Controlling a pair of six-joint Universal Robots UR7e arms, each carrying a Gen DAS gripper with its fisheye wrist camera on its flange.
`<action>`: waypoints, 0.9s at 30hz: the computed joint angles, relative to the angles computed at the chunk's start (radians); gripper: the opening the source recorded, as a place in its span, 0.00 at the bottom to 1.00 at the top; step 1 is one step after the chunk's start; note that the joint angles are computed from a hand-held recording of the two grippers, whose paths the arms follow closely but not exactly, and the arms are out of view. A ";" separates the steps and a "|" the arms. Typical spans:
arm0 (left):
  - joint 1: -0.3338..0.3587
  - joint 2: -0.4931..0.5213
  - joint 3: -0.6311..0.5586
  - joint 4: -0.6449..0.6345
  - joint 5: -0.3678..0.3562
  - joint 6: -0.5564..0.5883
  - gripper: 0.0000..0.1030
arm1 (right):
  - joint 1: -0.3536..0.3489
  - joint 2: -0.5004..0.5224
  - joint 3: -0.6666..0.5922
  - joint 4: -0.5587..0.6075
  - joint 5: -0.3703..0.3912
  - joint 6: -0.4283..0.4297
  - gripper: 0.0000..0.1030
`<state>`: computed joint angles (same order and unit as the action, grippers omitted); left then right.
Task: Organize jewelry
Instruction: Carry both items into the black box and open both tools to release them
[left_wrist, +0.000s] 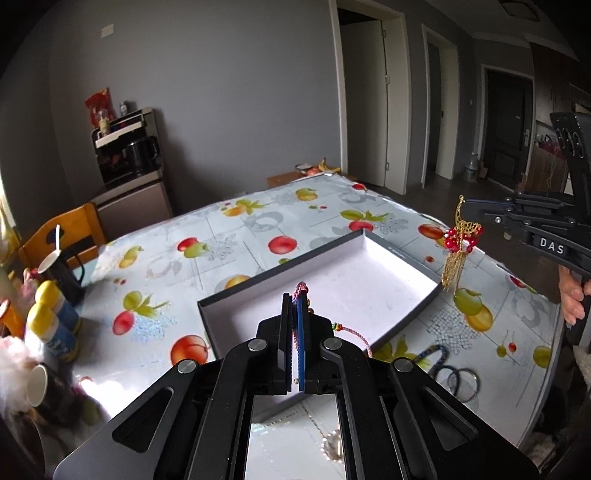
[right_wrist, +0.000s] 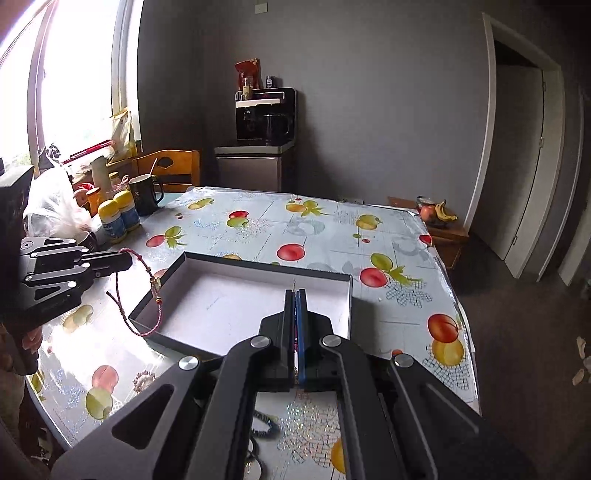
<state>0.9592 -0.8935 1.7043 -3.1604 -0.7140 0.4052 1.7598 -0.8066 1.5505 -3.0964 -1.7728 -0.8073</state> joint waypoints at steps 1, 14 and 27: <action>0.006 0.014 -0.026 0.008 0.010 0.007 0.02 | 0.007 0.020 -0.025 -0.002 -0.006 0.000 0.00; 0.138 0.172 -0.311 0.230 0.059 -0.120 0.02 | 0.013 0.274 -0.342 0.036 -0.064 0.089 0.00; 0.182 0.214 -0.385 0.442 0.086 -0.258 0.02 | -0.010 0.395 -0.486 0.127 -0.184 0.123 0.01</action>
